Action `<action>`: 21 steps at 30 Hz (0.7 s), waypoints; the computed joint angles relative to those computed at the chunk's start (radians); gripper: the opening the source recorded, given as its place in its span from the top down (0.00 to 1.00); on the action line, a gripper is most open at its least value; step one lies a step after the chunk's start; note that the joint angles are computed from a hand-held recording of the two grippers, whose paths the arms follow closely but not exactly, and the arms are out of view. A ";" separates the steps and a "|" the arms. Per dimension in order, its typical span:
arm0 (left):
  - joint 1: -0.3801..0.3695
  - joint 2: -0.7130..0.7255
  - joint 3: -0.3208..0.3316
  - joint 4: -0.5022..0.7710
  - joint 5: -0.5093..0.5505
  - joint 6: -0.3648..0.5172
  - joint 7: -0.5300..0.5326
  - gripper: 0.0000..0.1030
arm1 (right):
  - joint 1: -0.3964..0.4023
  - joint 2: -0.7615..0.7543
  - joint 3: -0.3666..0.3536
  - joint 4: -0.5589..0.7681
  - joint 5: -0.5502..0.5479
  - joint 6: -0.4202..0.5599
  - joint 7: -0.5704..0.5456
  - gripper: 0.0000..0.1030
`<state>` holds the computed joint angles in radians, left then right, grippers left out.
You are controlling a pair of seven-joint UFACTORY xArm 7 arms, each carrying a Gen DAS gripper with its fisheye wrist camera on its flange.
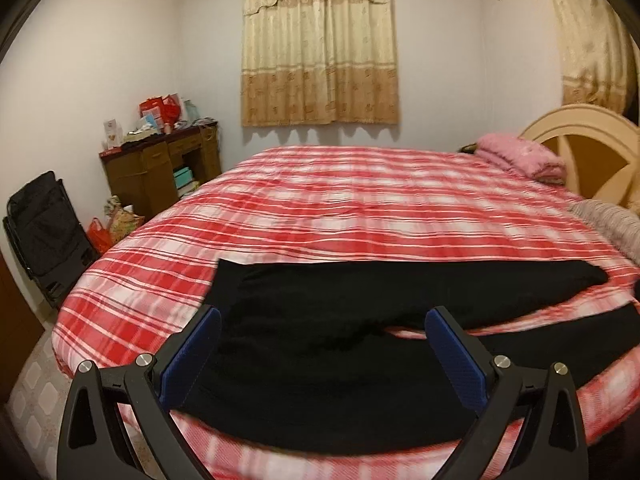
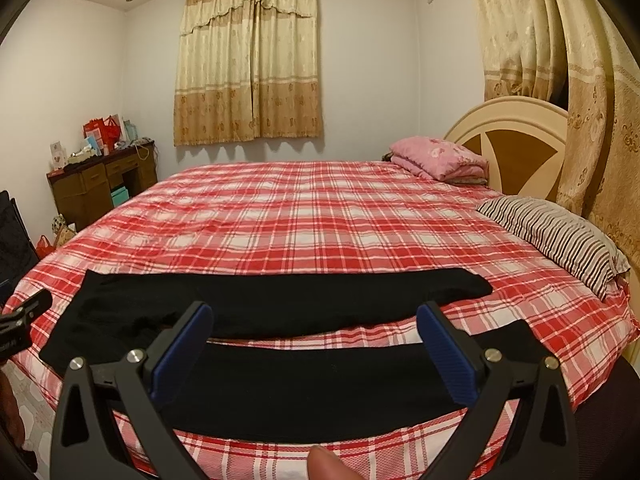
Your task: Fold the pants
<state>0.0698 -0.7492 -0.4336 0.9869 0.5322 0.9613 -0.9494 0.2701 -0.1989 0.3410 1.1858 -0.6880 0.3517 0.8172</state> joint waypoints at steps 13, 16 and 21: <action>0.105 0.236 0.400 -0.048 -0.066 -0.305 0.332 0.01 | 0.058 0.121 -0.035 0.012 -0.140 -0.005 0.065 0.00; 0.119 0.321 0.419 -0.021 -0.116 -0.324 0.396 0.05 | 0.090 0.151 -0.053 0.015 -0.148 0.023 0.045 0.00; 0.100 0.455 0.463 0.046 -0.227 -0.307 0.541 0.32 | 0.134 0.186 -0.089 0.024 -0.121 0.064 0.013 0.00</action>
<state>0.1694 -0.2941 0.0297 1.0331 0.3053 0.6544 -0.4086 0.4045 -0.0125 0.2517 1.2094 -0.8089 0.4158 0.8299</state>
